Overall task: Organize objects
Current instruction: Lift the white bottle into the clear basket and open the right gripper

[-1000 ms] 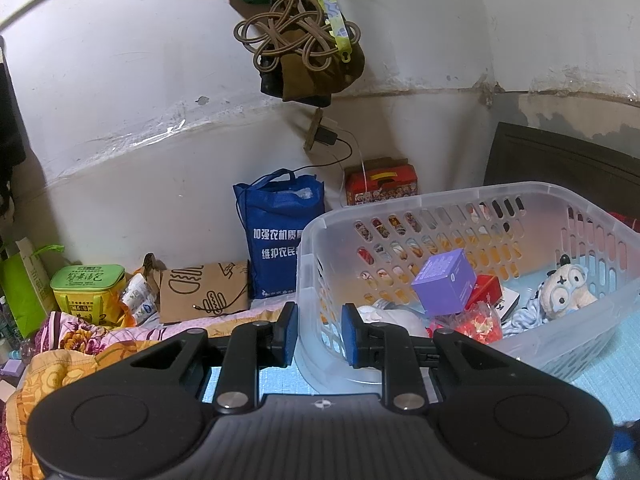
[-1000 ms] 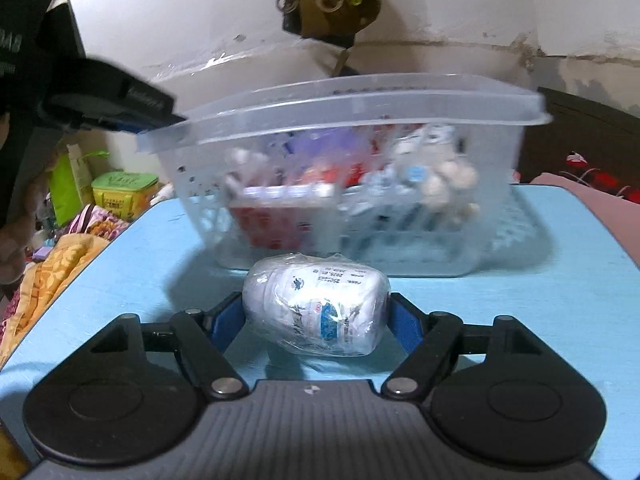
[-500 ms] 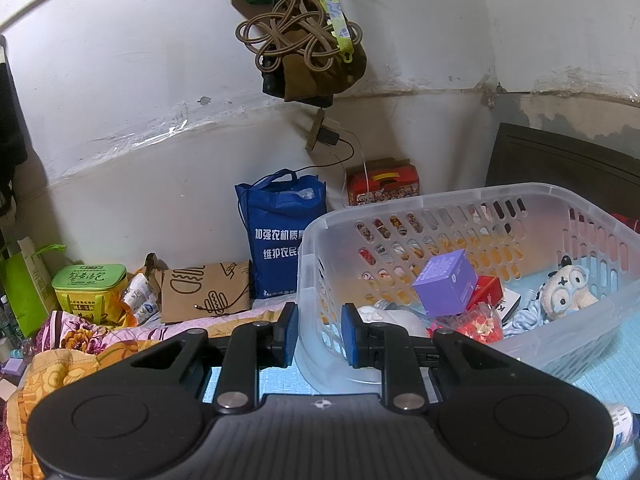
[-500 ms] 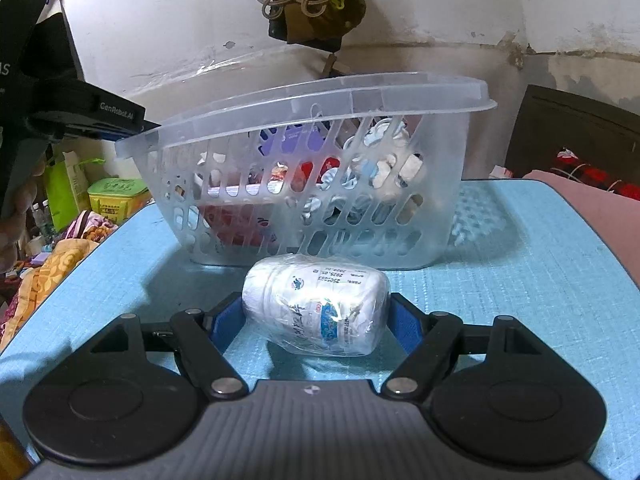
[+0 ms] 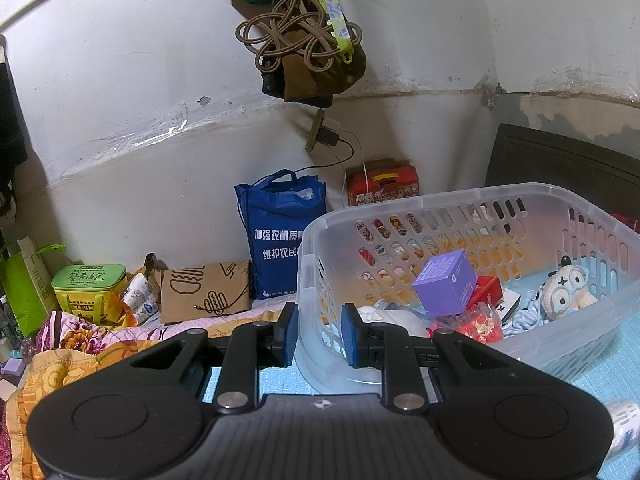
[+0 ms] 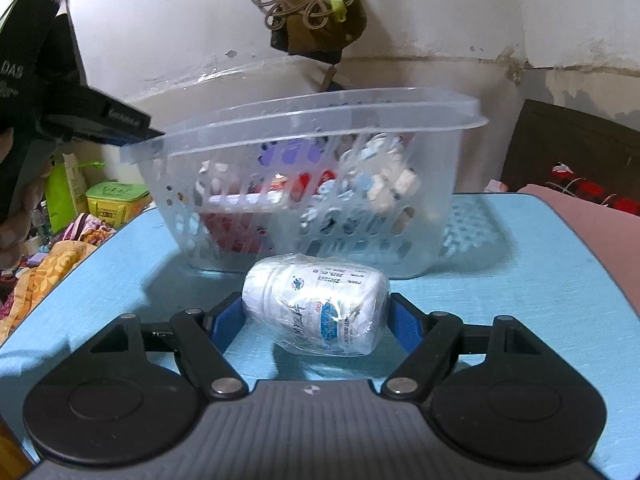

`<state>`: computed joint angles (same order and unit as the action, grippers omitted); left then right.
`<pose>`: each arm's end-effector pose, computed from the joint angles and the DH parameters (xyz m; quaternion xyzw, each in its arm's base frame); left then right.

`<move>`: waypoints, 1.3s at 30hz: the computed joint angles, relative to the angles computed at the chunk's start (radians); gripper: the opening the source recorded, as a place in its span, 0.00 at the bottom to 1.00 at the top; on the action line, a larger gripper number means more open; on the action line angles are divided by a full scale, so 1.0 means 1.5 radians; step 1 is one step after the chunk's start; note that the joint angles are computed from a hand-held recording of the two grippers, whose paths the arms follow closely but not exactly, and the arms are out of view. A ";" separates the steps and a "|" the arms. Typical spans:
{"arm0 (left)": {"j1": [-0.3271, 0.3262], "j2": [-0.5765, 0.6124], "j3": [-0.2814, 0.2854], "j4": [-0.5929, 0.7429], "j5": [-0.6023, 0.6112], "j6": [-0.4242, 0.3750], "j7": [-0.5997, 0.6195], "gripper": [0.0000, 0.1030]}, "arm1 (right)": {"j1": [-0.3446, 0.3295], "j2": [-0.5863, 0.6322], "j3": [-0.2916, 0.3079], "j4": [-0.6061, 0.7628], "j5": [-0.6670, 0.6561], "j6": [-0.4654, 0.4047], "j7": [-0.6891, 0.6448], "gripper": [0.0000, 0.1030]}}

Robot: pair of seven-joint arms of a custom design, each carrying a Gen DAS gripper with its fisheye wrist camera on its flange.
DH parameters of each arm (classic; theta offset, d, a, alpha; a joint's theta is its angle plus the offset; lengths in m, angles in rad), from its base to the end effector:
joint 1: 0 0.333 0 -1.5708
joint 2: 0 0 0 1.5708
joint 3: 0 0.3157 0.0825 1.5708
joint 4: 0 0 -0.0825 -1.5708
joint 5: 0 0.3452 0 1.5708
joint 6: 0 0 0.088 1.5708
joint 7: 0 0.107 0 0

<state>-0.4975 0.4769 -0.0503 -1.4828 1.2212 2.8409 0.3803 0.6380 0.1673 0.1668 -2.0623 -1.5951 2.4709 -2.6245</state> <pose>0.5712 -0.3973 0.4905 -0.4811 0.7067 -0.3839 0.3488 0.3934 0.4079 0.4010 -0.5957 0.6219 -0.3388 0.3790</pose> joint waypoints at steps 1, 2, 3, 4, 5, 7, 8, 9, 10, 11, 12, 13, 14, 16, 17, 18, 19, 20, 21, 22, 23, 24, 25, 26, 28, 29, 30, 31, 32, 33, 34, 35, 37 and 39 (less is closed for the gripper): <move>0.000 0.000 0.000 0.000 0.000 0.000 0.001 0.26 | 0.000 -0.010 0.000 -0.009 0.000 -0.005 0.001 0.77; 0.000 0.001 0.000 0.001 -0.001 0.000 0.002 0.26 | -0.001 -0.022 0.000 -0.020 -0.003 -0.009 0.007 0.77; 0.000 0.000 0.000 0.001 -0.001 -0.001 0.001 0.26 | -0.001 -0.040 0.002 -0.034 -0.008 -0.016 0.014 0.77; 0.000 0.000 0.000 0.000 -0.001 -0.001 0.001 0.26 | -0.004 -0.059 0.004 -0.049 -0.014 -0.019 0.020 0.77; 0.000 0.000 0.000 0.000 -0.002 -0.001 0.001 0.25 | -0.008 -0.078 0.008 -0.063 -0.019 -0.024 0.025 0.77; -0.001 0.000 0.001 0.000 0.000 -0.001 0.000 0.25 | -0.013 -0.118 0.020 -0.089 -0.029 -0.040 0.028 0.77; 0.000 0.000 0.001 0.000 0.000 -0.001 0.000 0.25 | -0.016 -0.136 0.026 -0.099 -0.034 -0.044 0.030 0.77; 0.000 0.000 0.001 0.000 0.000 -0.001 0.000 0.25 | -0.021 -0.156 0.031 -0.107 -0.042 -0.044 0.032 0.77; 0.000 0.000 0.000 -0.001 0.000 0.000 0.000 0.25 | -0.026 -0.172 0.036 -0.112 -0.053 -0.040 0.033 0.77; 0.000 0.000 0.000 0.000 -0.001 0.000 0.001 0.25 | -0.032 -0.184 0.040 -0.109 -0.060 -0.038 0.023 0.77; 0.000 0.000 0.000 0.000 -0.002 -0.001 0.002 0.25 | -0.037 -0.189 0.046 -0.099 -0.060 -0.043 0.000 0.77; 0.000 0.000 0.001 0.000 0.000 0.000 0.000 0.25 | -0.042 -0.189 0.049 -0.082 -0.060 -0.043 -0.029 0.77; 0.000 0.000 0.000 0.000 -0.001 -0.001 0.001 0.25 | -0.049 -0.183 0.048 -0.060 -0.062 -0.032 -0.057 0.77; 0.000 -0.001 0.000 -0.002 -0.001 -0.002 0.001 0.25 | -0.063 -0.156 0.040 0.002 -0.056 0.011 -0.123 0.77; 0.000 -0.002 0.000 -0.002 -0.002 -0.002 0.001 0.25 | -0.070 -0.138 0.033 0.036 -0.044 0.041 -0.158 0.77; 0.000 -0.003 0.000 -0.003 -0.002 -0.003 0.001 0.25 | -0.078 -0.114 0.025 0.074 -0.027 0.073 -0.199 0.77; 0.001 -0.003 0.000 -0.003 -0.002 -0.003 0.001 0.25 | -0.083 -0.084 0.017 0.116 0.000 0.098 -0.249 0.77; 0.001 -0.003 -0.001 -0.003 -0.002 -0.003 0.001 0.25 | -0.084 -0.059 0.011 0.149 0.029 0.105 -0.293 0.77; 0.001 -0.003 -0.001 -0.003 -0.002 -0.004 0.001 0.25 | -0.083 -0.033 0.005 0.181 0.065 0.107 -0.337 0.77; 0.001 -0.003 -0.001 -0.003 -0.002 -0.003 0.002 0.25 | -0.085 -0.006 -0.003 0.210 0.111 0.123 -0.383 0.77; 0.001 -0.003 -0.001 -0.003 -0.002 -0.003 0.001 0.25 | -0.090 0.017 -0.012 0.233 0.155 0.151 -0.418 0.77; 0.001 -0.003 -0.001 -0.003 -0.002 -0.003 0.001 0.25 | -0.092 0.035 -0.018 0.247 0.188 0.172 -0.442 0.77; 0.001 -0.003 -0.001 -0.003 -0.002 -0.003 0.001 0.25 | -0.090 0.053 -0.024 0.263 0.210 0.175 -0.460 0.77; 0.001 -0.003 -0.001 -0.003 -0.002 -0.003 0.001 0.25 | -0.080 0.066 -0.033 0.277 0.215 0.158 -0.468 0.77; 0.000 -0.004 0.000 -0.005 0.002 -0.001 -0.003 0.25 | -0.061 0.071 -0.052 0.277 0.218 0.130 -0.461 0.77; 0.002 -0.005 -0.001 -0.006 0.002 0.001 -0.002 0.25 | -0.060 0.074 -0.060 0.276 0.234 0.131 -0.464 0.83; 0.003 -0.005 -0.001 -0.006 0.001 0.002 -0.001 0.25 | -0.062 0.075 -0.062 0.275 0.260 0.132 -0.485 0.94; 0.003 -0.004 -0.001 -0.005 0.001 0.002 -0.001 0.25 | -0.057 0.075 -0.068 0.273 0.264 0.124 -0.491 0.96; 0.004 -0.004 -0.002 -0.004 -0.001 0.003 0.001 0.25 | -0.042 0.071 -0.083 0.267 0.225 0.108 -0.451 0.97; 0.005 -0.004 -0.002 -0.004 -0.002 0.003 0.002 0.25 | -0.034 0.063 -0.092 0.257 0.185 0.103 -0.410 0.97; 0.004 -0.004 -0.001 -0.005 0.000 0.005 0.000 0.25 | -0.036 0.052 -0.095 0.240 0.157 0.121 -0.376 0.97; 0.004 -0.005 -0.001 -0.006 0.000 0.006 0.000 0.25 | -0.042 0.039 -0.096 0.223 0.132 0.143 -0.338 1.00; 0.005 -0.004 0.000 -0.005 0.000 0.008 0.000 0.26 | -0.052 0.015 -0.091 0.191 0.095 0.158 -0.283 1.00; 0.004 -0.004 0.001 -0.006 0.002 0.009 -0.002 0.26 | -0.058 -0.008 -0.078 0.161 0.068 0.146 -0.261 1.00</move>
